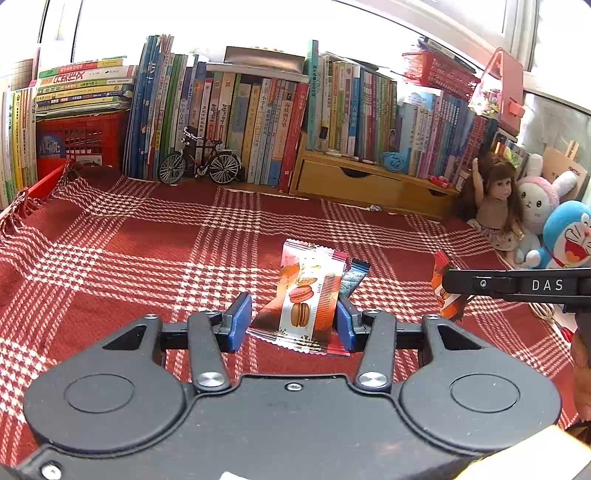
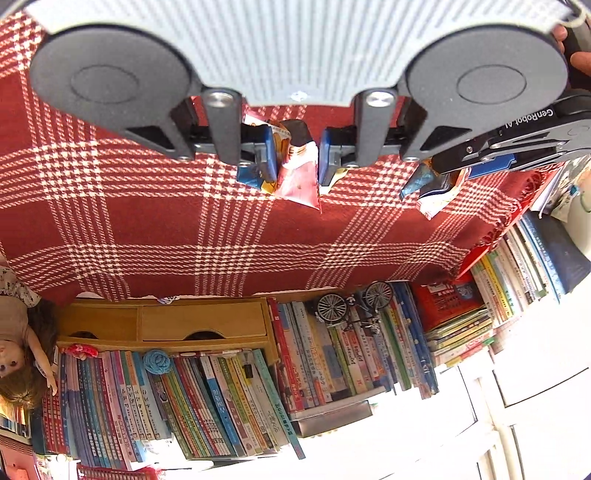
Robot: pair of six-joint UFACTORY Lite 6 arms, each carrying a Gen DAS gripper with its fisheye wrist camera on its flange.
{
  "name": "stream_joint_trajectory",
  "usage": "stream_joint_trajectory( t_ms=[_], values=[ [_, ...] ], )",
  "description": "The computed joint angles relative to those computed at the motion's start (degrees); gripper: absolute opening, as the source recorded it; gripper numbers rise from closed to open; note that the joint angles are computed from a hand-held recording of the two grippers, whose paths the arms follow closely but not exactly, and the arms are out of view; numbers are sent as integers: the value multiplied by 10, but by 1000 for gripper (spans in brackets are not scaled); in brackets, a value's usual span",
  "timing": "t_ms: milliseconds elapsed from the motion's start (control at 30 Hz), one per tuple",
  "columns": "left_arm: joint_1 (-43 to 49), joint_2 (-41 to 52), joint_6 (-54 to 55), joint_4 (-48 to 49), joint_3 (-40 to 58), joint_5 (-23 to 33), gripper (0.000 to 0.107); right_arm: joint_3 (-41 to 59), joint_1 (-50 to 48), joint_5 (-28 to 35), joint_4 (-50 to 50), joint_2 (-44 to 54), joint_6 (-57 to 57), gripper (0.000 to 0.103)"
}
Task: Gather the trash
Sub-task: 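Lift both wrappers and carry them down into the black trash bin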
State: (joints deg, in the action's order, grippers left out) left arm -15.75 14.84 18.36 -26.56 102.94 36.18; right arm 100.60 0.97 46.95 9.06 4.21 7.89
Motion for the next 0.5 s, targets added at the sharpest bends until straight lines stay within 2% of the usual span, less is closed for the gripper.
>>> stream_joint_trajectory(
  t_ms=[300, 500],
  values=[
    [58, -242, 126, -104, -225, 37, 45, -128, 40, 33, 25, -178, 0, 28],
    [127, -389, 208, -163, -342, 128, 45, -205, 109, 60, 0, -280, 52, 28]
  ],
)
